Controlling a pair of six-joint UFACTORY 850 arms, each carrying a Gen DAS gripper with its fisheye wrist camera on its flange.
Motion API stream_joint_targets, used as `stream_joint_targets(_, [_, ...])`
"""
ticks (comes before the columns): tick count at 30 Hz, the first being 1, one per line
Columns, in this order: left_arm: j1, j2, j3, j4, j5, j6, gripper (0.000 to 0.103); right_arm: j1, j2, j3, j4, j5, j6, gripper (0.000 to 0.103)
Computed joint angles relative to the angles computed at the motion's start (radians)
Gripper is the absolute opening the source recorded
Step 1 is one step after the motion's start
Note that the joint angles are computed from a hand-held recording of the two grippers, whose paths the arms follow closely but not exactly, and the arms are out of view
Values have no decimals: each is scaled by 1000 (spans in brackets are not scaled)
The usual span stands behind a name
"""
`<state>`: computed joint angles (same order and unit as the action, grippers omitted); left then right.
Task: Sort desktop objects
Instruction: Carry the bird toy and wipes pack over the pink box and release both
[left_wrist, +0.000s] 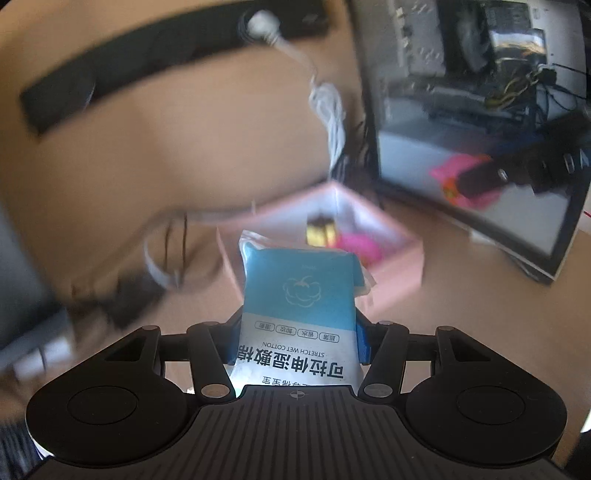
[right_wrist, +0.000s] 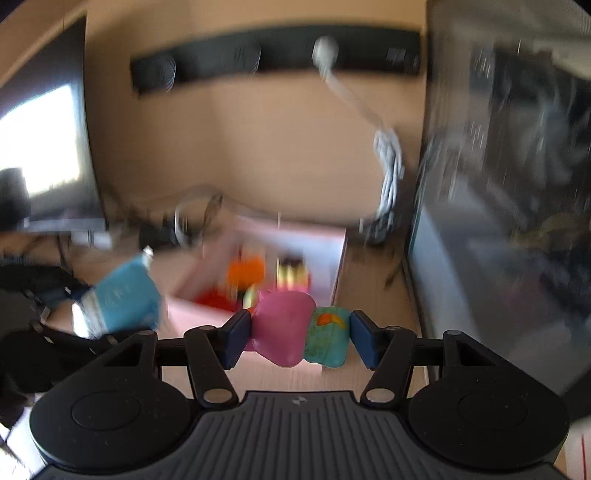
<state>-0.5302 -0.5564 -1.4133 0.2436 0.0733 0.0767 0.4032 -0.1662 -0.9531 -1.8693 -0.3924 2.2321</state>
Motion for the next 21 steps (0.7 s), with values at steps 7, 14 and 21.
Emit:
stream_joint_targets(7, [-23, -192, -300, -301, -13, 537, 63, -43, -42, -71, -192, -44, 189, 59])
stream_joint_targets(14, [26, -351, -557, -781, -266, 766, 86, -90, -146, -185, -147, -9, 156, 59])
stream_joint_targets(21, [75, -269, -382, -1196, -278, 1000, 94, -139, -335, -407, -31, 152, 70, 59])
